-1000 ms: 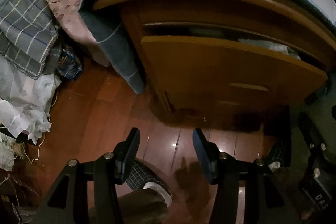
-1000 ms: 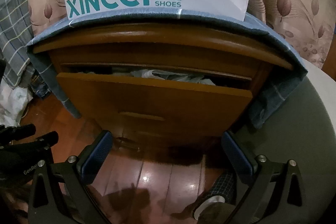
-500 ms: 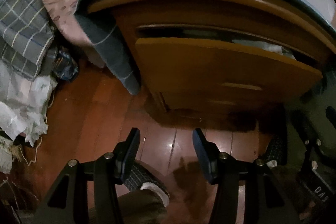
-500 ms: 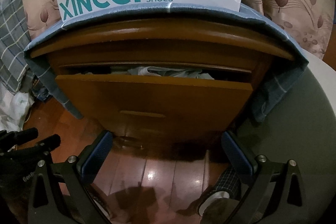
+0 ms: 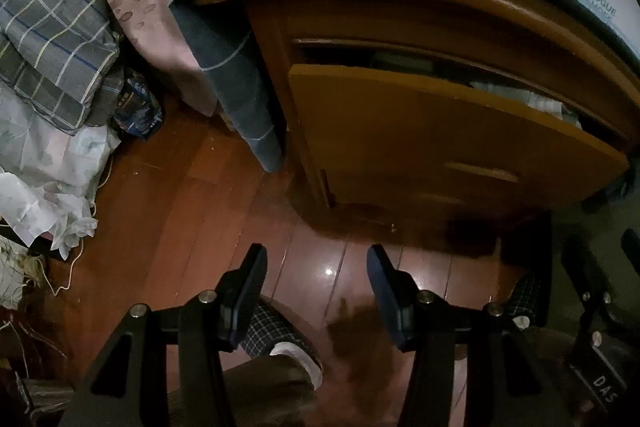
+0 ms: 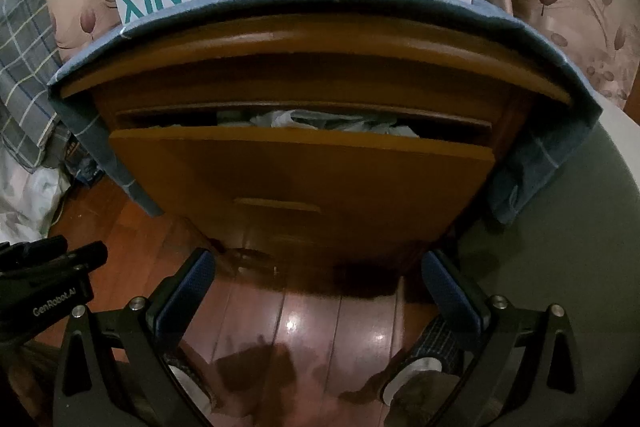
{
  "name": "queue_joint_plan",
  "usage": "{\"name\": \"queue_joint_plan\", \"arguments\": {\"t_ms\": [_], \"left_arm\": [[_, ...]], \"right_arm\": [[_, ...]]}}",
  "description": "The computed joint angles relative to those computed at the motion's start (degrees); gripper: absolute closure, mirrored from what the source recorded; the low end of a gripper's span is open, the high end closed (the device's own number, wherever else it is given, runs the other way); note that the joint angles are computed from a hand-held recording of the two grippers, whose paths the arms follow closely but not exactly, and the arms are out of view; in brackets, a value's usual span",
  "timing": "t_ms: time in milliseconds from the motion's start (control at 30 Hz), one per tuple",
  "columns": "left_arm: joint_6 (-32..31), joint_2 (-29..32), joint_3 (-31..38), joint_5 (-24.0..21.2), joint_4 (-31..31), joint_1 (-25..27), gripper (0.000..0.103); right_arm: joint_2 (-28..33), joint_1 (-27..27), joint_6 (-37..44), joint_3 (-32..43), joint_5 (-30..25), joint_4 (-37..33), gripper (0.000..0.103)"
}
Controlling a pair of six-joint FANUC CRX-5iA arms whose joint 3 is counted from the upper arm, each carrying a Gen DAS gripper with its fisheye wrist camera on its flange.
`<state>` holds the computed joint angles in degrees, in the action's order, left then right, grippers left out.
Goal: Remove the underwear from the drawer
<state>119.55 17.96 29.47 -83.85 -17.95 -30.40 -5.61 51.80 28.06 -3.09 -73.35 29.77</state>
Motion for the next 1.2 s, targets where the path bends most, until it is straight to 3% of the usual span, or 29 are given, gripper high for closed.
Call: {"name": "queue_joint_plan", "arguments": {"t_ms": [700, 1200], "left_arm": [[3.28, 4.77, 4.13, -2.30, 2.19, -1.25, 0.050], [3.96, 4.00, 2.89, -1.37, 3.36, -0.91, 0.050]], "right_arm": [[0.20, -0.45, 0.03, 0.55, -0.12, -1.95, 0.001], [-0.82, -0.87, -2.17, -0.05, -0.48, -2.51, 0.001]]}}
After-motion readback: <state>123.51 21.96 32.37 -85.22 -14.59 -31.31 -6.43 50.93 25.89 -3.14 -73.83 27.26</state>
